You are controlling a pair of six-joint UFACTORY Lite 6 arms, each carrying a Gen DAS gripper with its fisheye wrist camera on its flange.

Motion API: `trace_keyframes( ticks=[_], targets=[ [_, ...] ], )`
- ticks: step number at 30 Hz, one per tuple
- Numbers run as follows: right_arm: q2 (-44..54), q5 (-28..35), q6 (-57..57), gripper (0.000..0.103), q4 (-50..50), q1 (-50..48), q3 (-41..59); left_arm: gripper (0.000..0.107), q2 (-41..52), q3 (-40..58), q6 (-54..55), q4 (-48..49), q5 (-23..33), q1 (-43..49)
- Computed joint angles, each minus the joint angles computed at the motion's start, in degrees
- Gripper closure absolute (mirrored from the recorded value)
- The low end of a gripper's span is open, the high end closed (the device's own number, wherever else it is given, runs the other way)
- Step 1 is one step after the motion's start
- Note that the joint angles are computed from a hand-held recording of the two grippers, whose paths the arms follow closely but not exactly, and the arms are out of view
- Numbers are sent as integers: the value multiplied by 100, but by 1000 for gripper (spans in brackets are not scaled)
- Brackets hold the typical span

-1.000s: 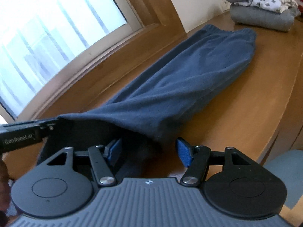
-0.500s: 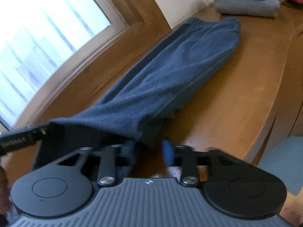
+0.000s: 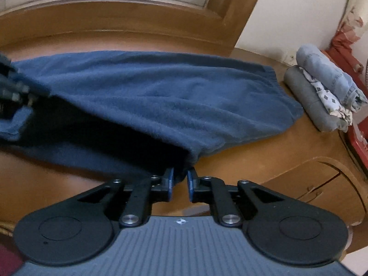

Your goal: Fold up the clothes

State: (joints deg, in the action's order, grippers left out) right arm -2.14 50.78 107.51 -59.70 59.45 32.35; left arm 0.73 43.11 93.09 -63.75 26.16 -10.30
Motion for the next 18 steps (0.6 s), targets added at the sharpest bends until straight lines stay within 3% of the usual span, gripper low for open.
trace_keyframes(
  ticks=[3,6,7,8,9,10,14,18],
  targets=[
    [-525,193,-806,89,345,22,-78,91,-22,19,-395,388,217,324],
    [-1107,307,-1266,88,41,204,-209,91,-150,14,-650,723,531,635],
    [-1280,258,-1263,83,-178,209,-236,91,-226,-21,-665,770,600,734],
    [-1416,86,-1203,76,-437,118,-262,91,-322,-96,-661,792,580,782],
    [-1425,-272,-1165,56,-698,-99,-255,91,-425,-175,-683,841,553,831],
    [-1334,-701,-1196,44,-930,-350,-213,91,-468,-206,-756,904,549,896],
    [-664,-1846,-1116,44,-2248,-849,73,90,-604,-285,-974,1178,682,1225],
    [96,-2564,-2547,44,-2680,-1014,584,90,-776,-407,-791,1170,895,1545]
  ],
)
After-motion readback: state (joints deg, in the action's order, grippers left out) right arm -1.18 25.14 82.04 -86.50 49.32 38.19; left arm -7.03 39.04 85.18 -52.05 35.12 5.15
